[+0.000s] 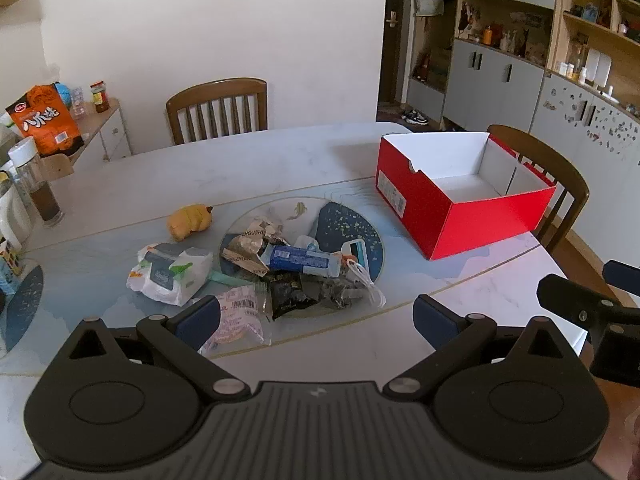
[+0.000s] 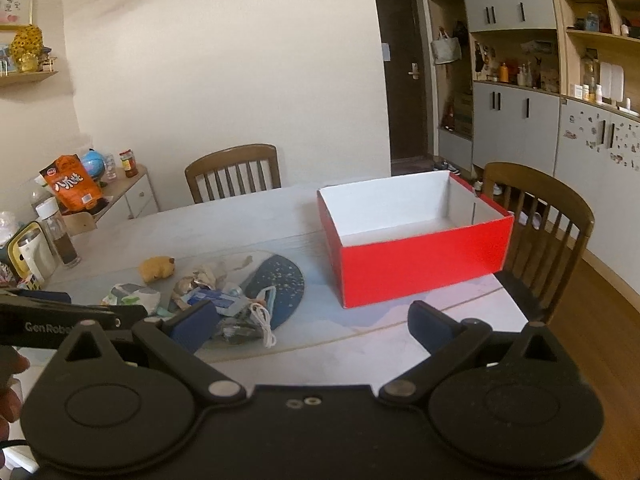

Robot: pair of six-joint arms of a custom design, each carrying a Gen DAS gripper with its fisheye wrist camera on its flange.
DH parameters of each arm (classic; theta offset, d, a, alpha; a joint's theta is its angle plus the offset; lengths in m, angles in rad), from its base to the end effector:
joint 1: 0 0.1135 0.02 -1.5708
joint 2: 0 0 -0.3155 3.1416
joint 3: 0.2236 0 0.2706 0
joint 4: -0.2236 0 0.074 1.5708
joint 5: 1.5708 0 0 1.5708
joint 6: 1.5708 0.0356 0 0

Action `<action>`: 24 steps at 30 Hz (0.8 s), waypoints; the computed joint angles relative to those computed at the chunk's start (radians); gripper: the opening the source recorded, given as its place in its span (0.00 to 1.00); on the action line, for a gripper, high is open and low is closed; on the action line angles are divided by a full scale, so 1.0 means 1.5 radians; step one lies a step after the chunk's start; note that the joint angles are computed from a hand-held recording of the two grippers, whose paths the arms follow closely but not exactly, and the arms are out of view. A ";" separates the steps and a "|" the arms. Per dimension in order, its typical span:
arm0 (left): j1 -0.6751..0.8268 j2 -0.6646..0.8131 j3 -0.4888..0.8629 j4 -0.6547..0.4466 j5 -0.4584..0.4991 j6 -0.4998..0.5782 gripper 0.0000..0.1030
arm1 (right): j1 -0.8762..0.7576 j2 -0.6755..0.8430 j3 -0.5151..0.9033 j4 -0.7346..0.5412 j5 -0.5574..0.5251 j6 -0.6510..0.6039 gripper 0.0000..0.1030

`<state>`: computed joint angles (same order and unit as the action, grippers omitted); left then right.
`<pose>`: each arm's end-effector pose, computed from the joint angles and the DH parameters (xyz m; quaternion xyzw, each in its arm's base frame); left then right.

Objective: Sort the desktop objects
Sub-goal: 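Reach both tools toward the pile of items on the table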

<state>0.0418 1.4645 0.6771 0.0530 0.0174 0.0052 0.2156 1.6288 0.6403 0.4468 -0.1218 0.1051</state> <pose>0.2964 0.0118 0.2092 -0.0132 0.9137 0.0016 0.4062 0.3187 0.0742 0.1847 -0.0779 0.8659 0.1307 0.4765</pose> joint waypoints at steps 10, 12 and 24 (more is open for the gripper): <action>0.050 0.065 0.033 0.018 0.047 0.030 1.00 | 0.034 0.071 0.063 -0.021 -0.017 -0.003 1.00; 0.057 0.081 0.041 0.024 0.049 0.036 1.00 | 0.040 0.088 0.079 -0.029 -0.015 -0.002 0.99; 0.106 0.185 0.080 0.071 0.052 0.057 1.00 | 0.066 0.158 0.145 -0.043 0.003 -0.010 0.96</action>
